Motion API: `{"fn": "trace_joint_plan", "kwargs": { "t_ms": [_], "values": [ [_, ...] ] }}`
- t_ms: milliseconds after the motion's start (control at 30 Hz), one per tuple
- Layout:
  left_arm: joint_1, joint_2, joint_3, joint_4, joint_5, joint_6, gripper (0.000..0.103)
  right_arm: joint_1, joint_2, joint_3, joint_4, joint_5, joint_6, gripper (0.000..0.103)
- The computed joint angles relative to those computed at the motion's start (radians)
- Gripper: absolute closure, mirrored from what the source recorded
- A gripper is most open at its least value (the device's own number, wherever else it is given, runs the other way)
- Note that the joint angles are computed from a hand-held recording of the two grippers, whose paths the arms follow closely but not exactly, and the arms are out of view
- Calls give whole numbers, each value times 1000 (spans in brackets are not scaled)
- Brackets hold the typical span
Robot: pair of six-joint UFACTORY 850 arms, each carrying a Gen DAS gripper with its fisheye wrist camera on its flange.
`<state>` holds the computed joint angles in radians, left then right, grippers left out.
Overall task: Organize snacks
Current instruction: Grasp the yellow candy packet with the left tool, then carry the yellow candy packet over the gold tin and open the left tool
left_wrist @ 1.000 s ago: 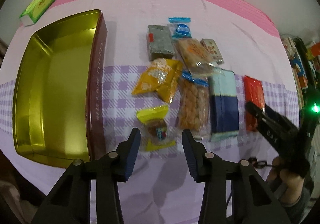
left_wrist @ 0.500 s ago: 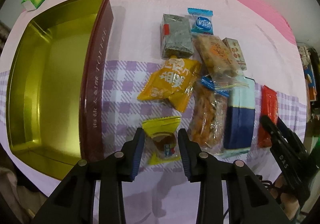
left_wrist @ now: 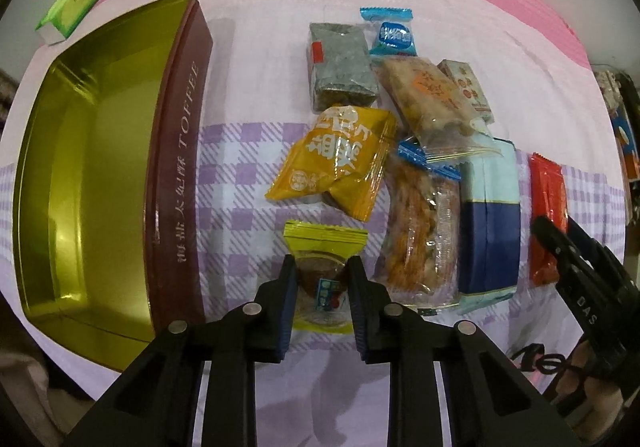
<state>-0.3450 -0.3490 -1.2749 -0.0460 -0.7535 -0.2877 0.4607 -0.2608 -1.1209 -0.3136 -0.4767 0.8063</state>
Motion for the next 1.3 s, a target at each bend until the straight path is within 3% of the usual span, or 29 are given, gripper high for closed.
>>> {"fn": "trace_joint_plan", "kwargs": {
  "t_ms": [400, 600, 1033, 1300],
  "values": [
    [12, 106, 41, -33, 30, 50, 78, 35, -33, -43, -74, -81, 43, 56],
    [83, 115, 9, 4, 31, 62, 78, 40, -35, -47, -79, -91, 47, 56],
    [257, -1, -109, 176, 16, -2, 78, 29, -47, -61, -63, -105, 24, 50],
    [290, -78, -165, 218, 12, -3, 78, 21, -45, -56, -52, -99, 11, 46]
  ]
}}
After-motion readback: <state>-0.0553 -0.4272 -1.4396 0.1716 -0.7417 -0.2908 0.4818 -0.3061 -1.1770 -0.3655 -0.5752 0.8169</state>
